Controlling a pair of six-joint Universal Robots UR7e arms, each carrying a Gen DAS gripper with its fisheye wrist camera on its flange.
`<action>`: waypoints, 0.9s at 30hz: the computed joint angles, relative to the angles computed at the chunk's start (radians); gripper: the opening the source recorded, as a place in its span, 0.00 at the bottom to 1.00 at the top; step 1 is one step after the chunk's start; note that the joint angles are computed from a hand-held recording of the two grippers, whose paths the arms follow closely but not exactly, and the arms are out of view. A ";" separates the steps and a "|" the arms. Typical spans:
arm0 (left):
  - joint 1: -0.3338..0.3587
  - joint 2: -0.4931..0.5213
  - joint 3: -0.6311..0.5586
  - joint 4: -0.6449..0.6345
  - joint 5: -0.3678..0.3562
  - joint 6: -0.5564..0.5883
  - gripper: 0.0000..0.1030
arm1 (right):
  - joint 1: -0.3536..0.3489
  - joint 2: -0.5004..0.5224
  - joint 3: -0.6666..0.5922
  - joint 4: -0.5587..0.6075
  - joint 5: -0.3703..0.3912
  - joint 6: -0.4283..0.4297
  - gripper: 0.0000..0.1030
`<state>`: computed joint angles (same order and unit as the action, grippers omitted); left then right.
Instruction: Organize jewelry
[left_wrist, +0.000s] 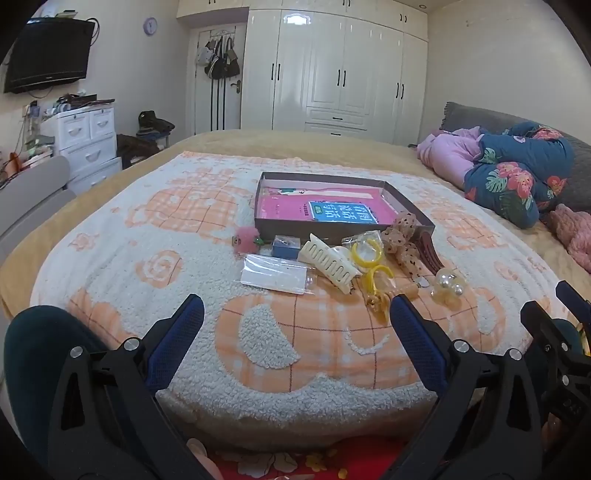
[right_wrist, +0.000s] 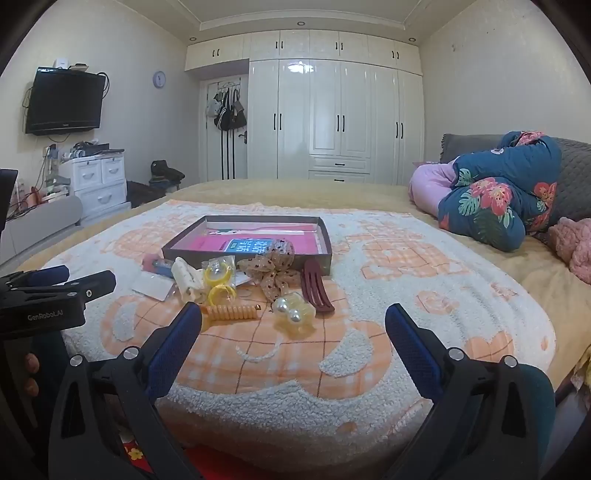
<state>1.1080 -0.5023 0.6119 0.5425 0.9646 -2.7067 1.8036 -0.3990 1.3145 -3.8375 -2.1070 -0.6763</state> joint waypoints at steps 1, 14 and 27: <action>-0.001 -0.002 0.006 -0.007 -0.003 0.006 0.90 | 0.000 0.000 0.001 -0.004 0.001 -0.002 0.94; -0.007 -0.001 -0.003 -0.006 0.006 0.013 0.90 | 0.004 0.000 0.000 -0.003 -0.010 -0.022 0.94; -0.005 -0.035 0.059 -0.064 0.027 0.045 0.90 | 0.004 -0.007 0.006 -0.016 -0.004 -0.030 0.94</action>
<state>1.1030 -0.5376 0.6705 0.4788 0.9916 -2.6614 1.8080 -0.4060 1.3202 -3.8537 -2.1107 -0.7058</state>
